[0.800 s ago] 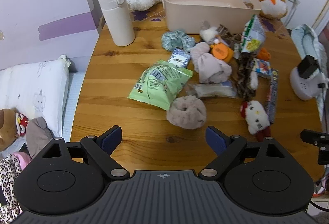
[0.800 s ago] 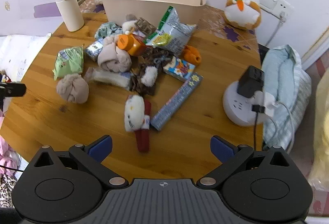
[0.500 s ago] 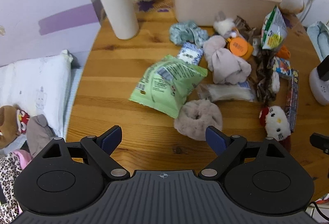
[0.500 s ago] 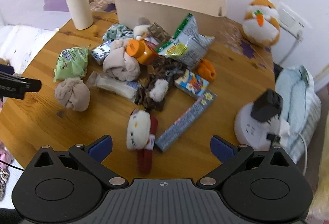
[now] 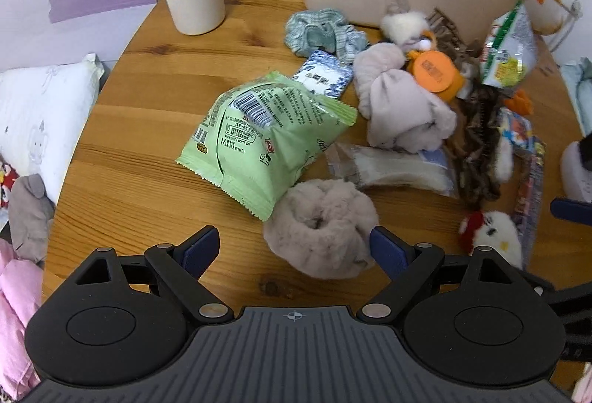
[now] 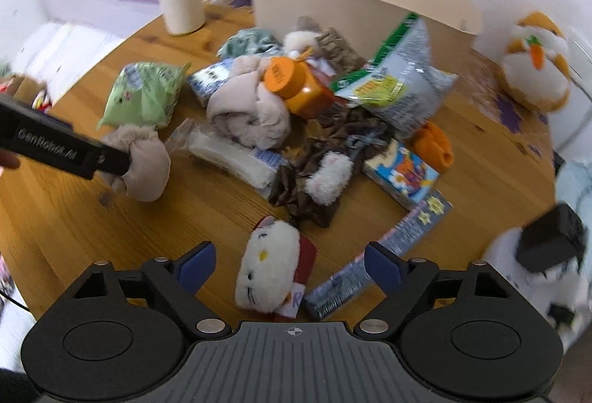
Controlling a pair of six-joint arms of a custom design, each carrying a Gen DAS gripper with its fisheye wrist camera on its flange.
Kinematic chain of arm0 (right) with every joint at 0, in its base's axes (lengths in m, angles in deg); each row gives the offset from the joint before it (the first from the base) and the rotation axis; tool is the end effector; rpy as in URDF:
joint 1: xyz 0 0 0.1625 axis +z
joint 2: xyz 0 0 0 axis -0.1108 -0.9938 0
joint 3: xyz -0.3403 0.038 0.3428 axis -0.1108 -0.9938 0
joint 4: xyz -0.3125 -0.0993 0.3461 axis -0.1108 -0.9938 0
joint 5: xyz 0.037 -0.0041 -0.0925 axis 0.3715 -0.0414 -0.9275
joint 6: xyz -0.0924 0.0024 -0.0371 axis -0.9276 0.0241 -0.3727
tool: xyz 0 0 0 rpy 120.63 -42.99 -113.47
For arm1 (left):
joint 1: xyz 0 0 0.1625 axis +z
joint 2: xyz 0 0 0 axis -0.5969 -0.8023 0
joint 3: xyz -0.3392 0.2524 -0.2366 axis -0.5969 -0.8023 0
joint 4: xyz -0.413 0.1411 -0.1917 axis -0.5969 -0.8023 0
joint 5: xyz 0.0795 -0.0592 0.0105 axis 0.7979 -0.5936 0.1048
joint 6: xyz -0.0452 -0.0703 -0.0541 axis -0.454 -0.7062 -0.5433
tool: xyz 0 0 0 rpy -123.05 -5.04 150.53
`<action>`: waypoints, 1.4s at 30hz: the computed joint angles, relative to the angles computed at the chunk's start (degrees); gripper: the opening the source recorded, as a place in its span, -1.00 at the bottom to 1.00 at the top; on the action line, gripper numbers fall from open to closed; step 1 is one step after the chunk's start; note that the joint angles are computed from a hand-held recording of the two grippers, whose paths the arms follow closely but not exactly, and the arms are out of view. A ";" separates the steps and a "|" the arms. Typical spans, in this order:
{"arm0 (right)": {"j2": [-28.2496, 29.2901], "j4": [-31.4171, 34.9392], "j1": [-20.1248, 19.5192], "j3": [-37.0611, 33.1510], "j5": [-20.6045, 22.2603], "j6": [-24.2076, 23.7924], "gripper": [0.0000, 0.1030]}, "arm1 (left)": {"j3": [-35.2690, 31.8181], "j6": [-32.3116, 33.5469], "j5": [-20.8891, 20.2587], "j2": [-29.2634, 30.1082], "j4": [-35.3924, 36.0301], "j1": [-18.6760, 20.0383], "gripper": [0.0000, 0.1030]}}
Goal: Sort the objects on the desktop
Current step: 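Grasp the grey fuzzy scrunchie with the left tool while the right grasps the white plush doll, then carry the scrunchie and plush doll to the beige basket with both tools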
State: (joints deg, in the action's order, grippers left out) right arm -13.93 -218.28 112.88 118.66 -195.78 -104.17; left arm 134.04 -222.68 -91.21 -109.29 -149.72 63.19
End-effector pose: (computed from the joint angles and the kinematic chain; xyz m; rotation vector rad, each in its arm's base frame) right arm 0.2682 -0.5574 0.1094 1.7017 -2.2204 -0.1436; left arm -0.2345 -0.3250 0.1635 -1.1079 1.7988 -0.8869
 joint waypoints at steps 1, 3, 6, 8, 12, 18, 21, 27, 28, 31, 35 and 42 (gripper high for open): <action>0.68 0.09 0.09 -0.17 -0.74 -0.84 0.65 | 0.39 -0.64 0.62 -0.02 -0.51 0.10 0.75; 1.72 1.30 0.13 -0.71 -2.00 -1.34 0.52 | 1.41 -0.75 1.93 -0.58 -2.85 0.49 0.75; 2.97 2.87 0.19 -1.53 -3.77 0.19 0.32 | 1.95 0.24 2.65 -0.32 -4.76 1.33 0.75; 3.38 3.43 0.14 -1.85 -4.44 1.29 0.31 | 1.88 1.69 2.77 0.23 -5.44 2.00 0.75; 3.77 5.38 0.09 -2.30 -5.73 1.75 0.22 | 2.78 4.17 3.28 0.21 -8.10 2.85 0.72; 4.04 7.92 -0.65 -2.35 -7.57 5.15 -0.04 | 5.45 7.49 4.24 -0.89 -14.02 2.90 0.26; 3.57 7.64 -0.86 -1.89 -7.33 4.79 -0.11 | 5.55 7.43 4.14 -0.89 -14.01 2.63 0.15; 2.44 8.30 -1.51 -2.09 -6.37 8.60 -0.22 | 4.19 5.97 2.67 0.14 -11.06 1.72 0.02; 2.03 8.39 -1.66 -2.13 -5.86 8.96 -0.23 | 3.96 5.82 2.31 0.37 -10.61 1.55 0.01; 0.84 8.13 -1.91 -2.12 -4.50 9.53 -0.23 | 4.07 7.03 2.17 0.18 -10.62 0.59 0.00; 0.90 6.55 -1.43 -3.25 -3.36 9.99 -0.23 | 3.95 7.49 3.07 -0.09 -10.94 -0.51 0.00; 1.67 2.51 -0.54 -5.37 0.03 12.08 -0.23 | -1.68 11.12 7.26 1.82 -4.05 -1.06 0.00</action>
